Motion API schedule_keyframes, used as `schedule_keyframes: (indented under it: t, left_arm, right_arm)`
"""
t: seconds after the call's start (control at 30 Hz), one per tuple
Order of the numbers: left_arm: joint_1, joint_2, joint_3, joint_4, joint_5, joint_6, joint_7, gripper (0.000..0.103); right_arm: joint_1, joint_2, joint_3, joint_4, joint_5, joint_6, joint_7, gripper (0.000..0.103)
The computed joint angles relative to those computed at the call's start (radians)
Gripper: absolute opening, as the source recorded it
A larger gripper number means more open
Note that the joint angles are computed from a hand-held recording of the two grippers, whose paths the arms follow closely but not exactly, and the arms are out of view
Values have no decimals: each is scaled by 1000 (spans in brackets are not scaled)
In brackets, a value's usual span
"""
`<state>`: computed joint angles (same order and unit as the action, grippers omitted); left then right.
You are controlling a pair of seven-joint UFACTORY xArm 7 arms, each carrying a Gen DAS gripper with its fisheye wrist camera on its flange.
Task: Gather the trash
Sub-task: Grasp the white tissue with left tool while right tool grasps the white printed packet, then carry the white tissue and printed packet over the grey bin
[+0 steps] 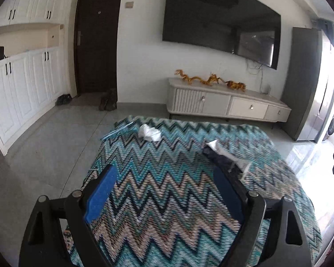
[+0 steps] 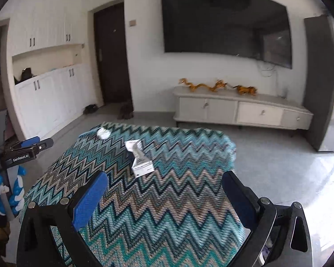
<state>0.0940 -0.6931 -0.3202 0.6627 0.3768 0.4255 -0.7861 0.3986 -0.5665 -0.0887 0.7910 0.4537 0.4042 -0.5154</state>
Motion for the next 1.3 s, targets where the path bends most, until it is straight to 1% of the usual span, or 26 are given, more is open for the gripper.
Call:
schedule_keyframes:
  t: [0.1, 0.2, 0.27, 0.37, 0.4, 0.47, 0.5, 0.57, 0.63, 0.7, 0.73, 0.77, 0.8, 0.83, 0.87, 0.9, 0.93, 0.97, 1.0, 1.03, 1.07, 1.1, 1.2, 1.27, 1.3]
  left_arm:
    - [-2, 104, 74, 17, -28, -52, 42, 88]
    - [5, 238, 122, 77, -52, -95, 77, 88]
    - [31, 346, 124, 151, -32, -99, 77, 88]
    - [34, 519, 137, 292, 25, -75, 63, 88]
    - [27, 583, 145, 351, 39, -53, 65, 88]
    - [17, 694, 159, 465, 117, 6, 14, 88]
    - [6, 747, 172, 517, 133, 25, 1, 88]
    - [-18, 829, 202, 601, 141, 56, -14, 88]
    - [-41, 890, 226, 664, 127, 75, -2, 88]
    - [-67, 930, 251, 706, 124, 90, 10, 88]
    - [-71, 944, 259, 718, 103, 86, 31, 88]
    - [-74, 952, 264, 723, 77, 81, 51, 83]
    - [-73, 961, 264, 730, 40, 76, 81, 74]
    - [-71, 967, 264, 734, 0, 75, 111, 68]
    - [-70, 965, 265, 726, -35, 67, 135, 59]
    - [-72, 965, 269, 720, -61, 57, 155, 53]
    - [-82, 958, 281, 708, -66, 47, 159, 51]
    - [-97, 950, 294, 696, -65, 41, 158, 45]
    - [-103, 938, 299, 677, -84, 30, 172, 35]
    - [-106, 922, 299, 654, -117, 17, 193, 30]
    - [-110, 900, 302, 625, -144, 4, 212, 22]
    - [-117, 878, 304, 600, -166, -5, 226, 19]
    - [-143, 816, 312, 533, -187, -23, 236, 16]
    - [-158, 749, 308, 462, -185, -45, 225, 16]
    - [-166, 727, 304, 444, -162, -45, 206, 15]
  right_arm:
    - [69, 144, -38, 86, 63, 14, -73, 103]
    - [96, 278, -42, 164, 150, 32, -165, 103]
    - [101, 371, -38, 224, 207, 53, -217, 103]
    - [88, 489, -18, 302, 294, 86, -276, 103]
    - [78, 522, -8, 326, 307, 94, -285, 103]
    - [59, 587, 20, 373, 318, 100, -290, 103]
    - [48, 616, 33, 397, 323, 104, -293, 103]
    - [25, 655, 59, 429, 331, 108, -297, 103]
    - [-1, 692, 84, 465, 343, 122, -290, 103]
    - [-28, 719, 109, 490, 353, 134, -289, 103]
    - [-40, 730, 121, 501, 351, 140, -287, 103]
    - [-51, 740, 132, 508, 345, 145, -281, 103]
    - [-62, 752, 144, 520, 336, 149, -271, 103]
    - [-73, 761, 154, 527, 329, 156, -261, 101]
    - [-84, 769, 164, 533, 320, 165, -249, 98]
    - [-94, 773, 175, 536, 311, 172, -238, 89]
    - [-105, 778, 186, 540, 303, 183, -230, 82]
    - [-116, 782, 196, 543, 292, 191, -217, 78]
    - [-125, 791, 204, 552, 279, 194, -201, 67]
    - [-135, 793, 213, 552, 270, 194, -187, 55]
    - [-149, 789, 224, 548, 269, 195, -182, 55]
    - [-166, 782, 237, 540, 281, 197, -188, 55]
    - [-204, 750, 261, 511, 300, 209, -200, 54]
    - [-216, 709, 263, 473, 315, 212, -214, 54]
    - [-220, 686, 260, 452, 322, 213, -222, 53]
